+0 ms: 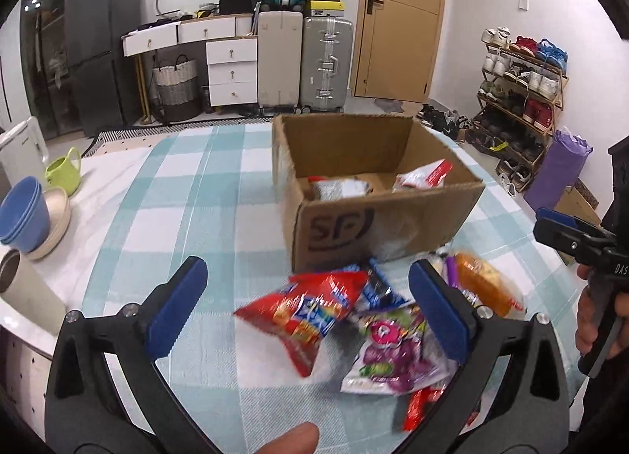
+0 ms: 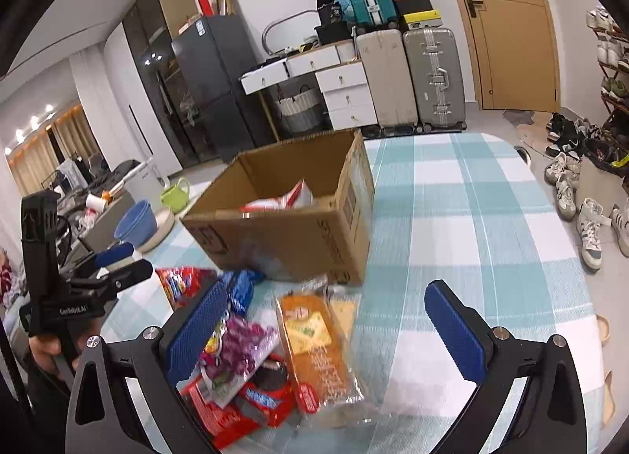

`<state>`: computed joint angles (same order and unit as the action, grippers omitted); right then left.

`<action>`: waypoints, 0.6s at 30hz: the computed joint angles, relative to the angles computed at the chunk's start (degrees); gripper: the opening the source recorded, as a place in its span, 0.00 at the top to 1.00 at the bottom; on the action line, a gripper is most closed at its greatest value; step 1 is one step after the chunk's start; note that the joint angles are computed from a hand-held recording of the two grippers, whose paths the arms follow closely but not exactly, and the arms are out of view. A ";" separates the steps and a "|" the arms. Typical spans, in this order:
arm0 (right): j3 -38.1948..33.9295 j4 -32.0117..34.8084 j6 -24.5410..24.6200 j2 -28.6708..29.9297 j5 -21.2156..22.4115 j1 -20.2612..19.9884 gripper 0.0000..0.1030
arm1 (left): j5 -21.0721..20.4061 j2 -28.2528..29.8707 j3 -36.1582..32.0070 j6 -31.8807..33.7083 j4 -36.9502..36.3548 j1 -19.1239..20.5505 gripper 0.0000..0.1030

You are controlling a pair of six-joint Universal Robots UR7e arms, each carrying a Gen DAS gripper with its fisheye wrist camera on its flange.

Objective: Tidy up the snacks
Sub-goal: 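Grasp the red cracker bag with the left gripper while the right grasps the bread loaf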

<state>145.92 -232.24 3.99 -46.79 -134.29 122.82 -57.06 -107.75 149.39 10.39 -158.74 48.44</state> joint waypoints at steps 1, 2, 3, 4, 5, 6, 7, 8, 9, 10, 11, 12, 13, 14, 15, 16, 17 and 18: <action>0.05 -0.11 -0.09 0.37 -0.10 0.06 0.01 | -0.18 -0.57 0.22 0.29 0.26 0.42 0.01; 0.21 -0.83 -0.57 1.13 -0.02 0.03 0.01 | -0.09 -0.89 0.49 0.40 0.37 0.60 0.01; 0.23 -1.17 -0.73 1.65 -0.19 0.01 0.01 | -0.27 -1.56 0.81 1.01 0.45 1.13 0.01; 0.27 -1.47 -0.75 2.13 -0.42 -0.01 0.01 | -0.39 -1.65 1.07 1.29 0.26 1.41 0.01; 0.35 -0.66 -0.46 2.19 -0.44 -0.22 0.01 | -0.59 -2.09 1.23 1.91 0.74 1.99 0.01; 0.28 0.43 -0.11 2.00 -0.53 -0.42 0.01 | -0.44 -1.96 1.54 2.12 0.59 2.12 0.01; 0.24 1.34 0.13 1.91 -0.82 -0.37 0.01 | -0.28 -2.15 1.95 2.65 0.50 2.41 0.01; 0.13 1.21 -0.03 2.11 -1.06 -0.25 0.01 | -0.24 -1.36 2.38 2.98 -0.79 2.65 0.01; 0.16 1.08 -0.09 2.22 -1.13 -0.21 0.01 | -0.11 -1.10 2.54 3.01 -1.08 3.05 0.01; 0.21 1.63 0.16 1.99 -1.02 -0.28 0.01 | -0.36 -0.77 2.49 2.78 -1.05 3.65 0.01; 0.35 2.28 0.45 1.73 -0.86 -0.43 0.01 | -1.09 -0.15 2.37 2.81 -1.43 4.38 0.01; 0.42 2.66 0.65 1.60 -0.91 -0.49 0.01 | -1.38 0.11 2.20 2.74 -1.00 4.86 0.01; 0.47 2.54 0.67 1.68 -0.96 -0.57 0.01 | -1.27 1.03 1.92 2.47 -1.15 4.76 0.01; 0.61 2.49 0.88 1.75 -0.91 -0.83 0.01 | -1.04 1.34 2.07 2.86 -1.89 4.90 0.01; 0.76 2.53 1.08 1.77 -0.59 -1.16 0.01 | -0.64 1.70 2.23 2.70 -2.56 4.79 0.01; 0.88 2.43 1.14 1.83 -0.17 -1.54 0.01 | -0.85 2.06 2.20 2.62 -2.90 5.08 0.01; 1.00 2.48 1.42 1.91 0.32 -2.02 0.01 | -1.44 2.57 2.01 2.41 -2.88 5.55 0.01; 1.10 3.08 1.93 1.82 0.73 -2.51 0.01 | -1.78 2.99 1.76 2.11 -2.62 5.93 0.01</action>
<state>147.02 -229.16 5.92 -44.96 -133.56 120.32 -58.84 -104.77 151.15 12.50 -161.36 54.37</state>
